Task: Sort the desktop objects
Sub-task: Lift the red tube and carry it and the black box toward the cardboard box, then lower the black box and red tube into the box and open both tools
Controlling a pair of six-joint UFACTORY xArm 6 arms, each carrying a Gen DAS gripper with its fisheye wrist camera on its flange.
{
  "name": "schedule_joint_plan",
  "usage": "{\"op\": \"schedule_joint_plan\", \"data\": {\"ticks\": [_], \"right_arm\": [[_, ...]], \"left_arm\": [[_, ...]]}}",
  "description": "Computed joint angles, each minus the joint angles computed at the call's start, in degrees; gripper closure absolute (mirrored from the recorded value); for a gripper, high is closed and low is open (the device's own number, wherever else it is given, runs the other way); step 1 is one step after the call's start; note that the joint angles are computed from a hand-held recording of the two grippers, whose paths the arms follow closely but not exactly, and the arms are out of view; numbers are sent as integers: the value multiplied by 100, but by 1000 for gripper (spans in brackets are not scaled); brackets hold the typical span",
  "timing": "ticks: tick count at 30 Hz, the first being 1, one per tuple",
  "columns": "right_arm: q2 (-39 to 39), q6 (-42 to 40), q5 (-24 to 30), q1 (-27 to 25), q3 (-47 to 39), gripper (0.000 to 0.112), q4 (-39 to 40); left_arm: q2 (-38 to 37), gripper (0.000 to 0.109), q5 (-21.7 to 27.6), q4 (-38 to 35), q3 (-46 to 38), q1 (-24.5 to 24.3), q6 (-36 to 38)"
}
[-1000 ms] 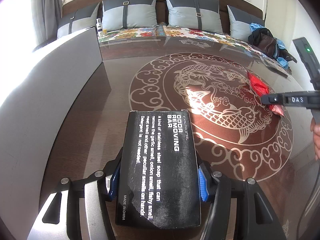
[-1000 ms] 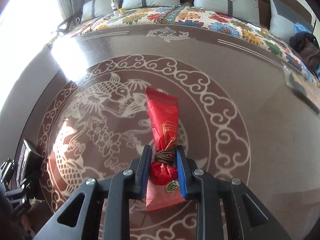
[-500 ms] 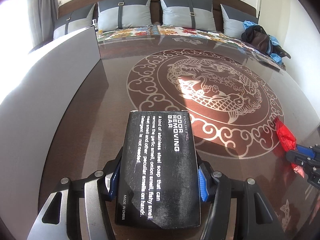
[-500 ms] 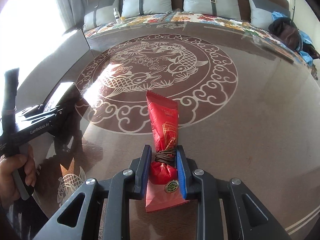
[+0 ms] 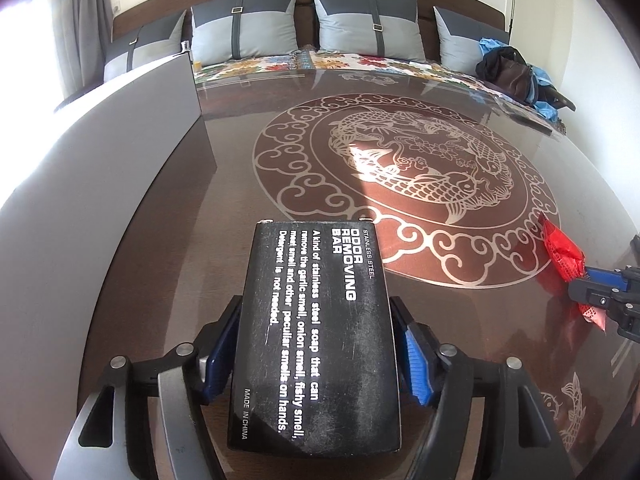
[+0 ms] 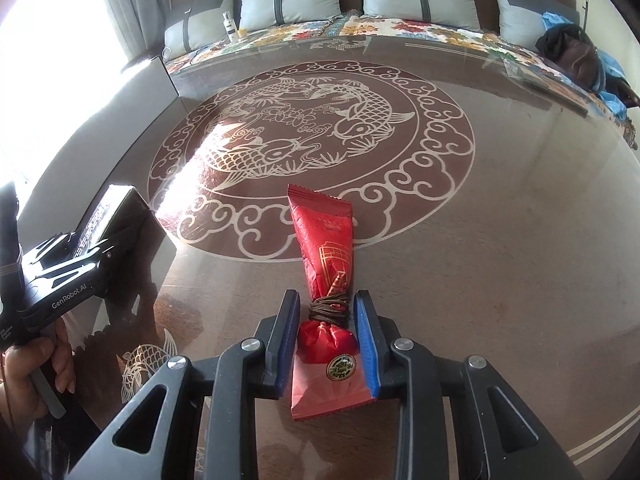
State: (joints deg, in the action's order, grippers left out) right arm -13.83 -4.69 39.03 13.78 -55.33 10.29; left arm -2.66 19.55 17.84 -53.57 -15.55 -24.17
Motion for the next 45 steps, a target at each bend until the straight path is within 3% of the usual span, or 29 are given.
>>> {"op": "schedule_joint_plan", "data": {"ticks": [1,2,4,5,17,18,20,22,30,36,40,45], "right_arm": [[2,-19,15,5,-5,80,-3],[5,-39,33,13,-14,77,-6],[24,21,71,47,-40,61,-134],[32,15,73,61,-45,59,-154],[353,-82,404,134,-465,59,-294],[372,-108,447,153,-498,60,-348],[367,-51,521,195,-532,94,-564],[345,-24,622,182,-569,94,-544],[103,-62,709,263,-957,94,-228],[575,21,747,941,-2091,94,-8],[1394,79,821,1656,-3324,94,384],[2836,176,1064,2599,-5280,94,802]], "left_arm": [[24,29,40,-67,-33,-14,91],[31,28,35,-118,-35,-14,150],[35,26,31,-200,-35,-19,240],[31,26,31,-190,-30,-22,230],[41,24,111,-251,-61,-59,320],[13,27,101,-225,-35,-64,305],[-105,51,28,-93,88,-71,207],[-230,51,152,-264,154,-105,307],[-1422,51,-16,-2113,790,37,1438],[-2312,51,418,-3123,589,897,2240],[-2426,51,876,-3153,254,1897,2576],[-2021,51,1436,-2926,-45,3057,2709]]}}
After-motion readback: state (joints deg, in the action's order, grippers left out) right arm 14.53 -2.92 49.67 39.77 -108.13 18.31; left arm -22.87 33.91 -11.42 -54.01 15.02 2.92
